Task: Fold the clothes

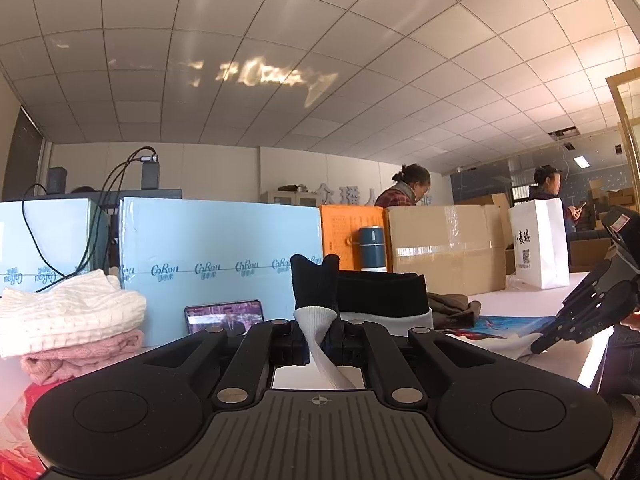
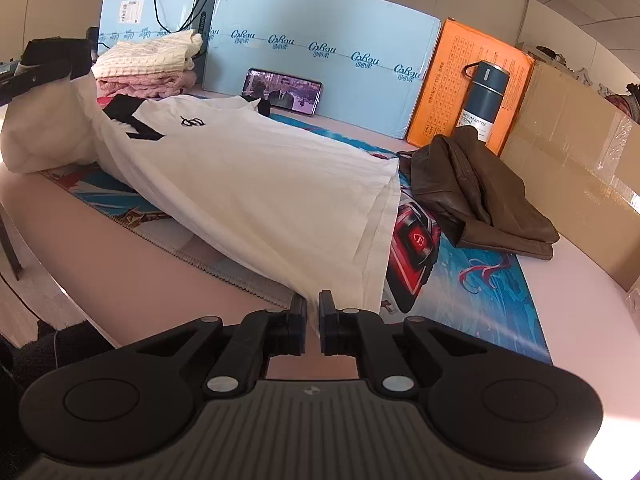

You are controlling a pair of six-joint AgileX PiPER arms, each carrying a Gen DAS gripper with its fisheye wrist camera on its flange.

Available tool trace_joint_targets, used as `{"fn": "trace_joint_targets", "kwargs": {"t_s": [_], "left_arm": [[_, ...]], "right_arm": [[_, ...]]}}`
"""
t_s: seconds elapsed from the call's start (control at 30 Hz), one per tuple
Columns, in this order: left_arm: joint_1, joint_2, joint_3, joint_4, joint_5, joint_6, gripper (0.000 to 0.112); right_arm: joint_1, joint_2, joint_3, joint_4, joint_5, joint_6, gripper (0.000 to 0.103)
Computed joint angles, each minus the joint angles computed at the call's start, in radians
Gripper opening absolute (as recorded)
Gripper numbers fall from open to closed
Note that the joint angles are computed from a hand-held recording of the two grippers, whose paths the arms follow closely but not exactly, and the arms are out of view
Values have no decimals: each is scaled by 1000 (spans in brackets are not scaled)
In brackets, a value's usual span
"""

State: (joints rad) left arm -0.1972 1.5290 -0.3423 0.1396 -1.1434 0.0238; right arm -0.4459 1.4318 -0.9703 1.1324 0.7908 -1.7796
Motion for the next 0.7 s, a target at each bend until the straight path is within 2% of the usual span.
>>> {"fn": "trace_joint_targets", "kwargs": {"t_s": [0.1, 0.17, 0.27, 0.33, 0.4, 0.43, 0.47, 0.5, 0.53, 0.57, 0.6, 0.63, 0.67, 0.7], "left_arm": [[59, 8, -92, 89, 110, -29, 5], [107, 14, -187, 189, 244, -104, 5], [161, 45, -336, 374, 438, -275, 5], [184, 73, -441, 550, 569, -447, 5], [191, 104, -519, 691, 657, -559, 6], [182, 118, -549, 705, 713, -568, 12], [170, 136, -589, 746, 788, -610, 13], [157, 157, -631, 808, 865, -674, 18], [151, 174, -659, 829, 915, -710, 34], [152, 184, -676, 811, 943, -713, 43], [156, 188, -683, 753, 958, -682, 61], [168, 180, -673, 705, 953, -663, 67], [180, 170, -663, 669, 947, -655, 67], [193, 160, -655, 649, 942, -665, 67]], "right_arm": [[0, 58, -92, 71, 48, -17, 4], [15, 110, -159, 94, 62, -9, 4], [55, 217, -298, 56, 75, 64, 4], [76, 279, -376, 14, 83, 126, 4], [93, 329, -436, -27, 83, 182, 5], [98, 344, -453, -37, 78, 206, 5], [102, 354, -460, -38, 65, 226, 6], [106, 364, -467, -39, 53, 246, 15], [110, 368, -468, -38, 31, 270, 24], [116, 366, -460, -37, -4, 298, 38], [121, 362, -449, -32, -43, 331, 46], [123, 355, -435, -27, -78, 371, 47], [121, 344, -417, -16, -103, 406, 47], [117, 325, -387, 17, -126, 419, 52]]}}
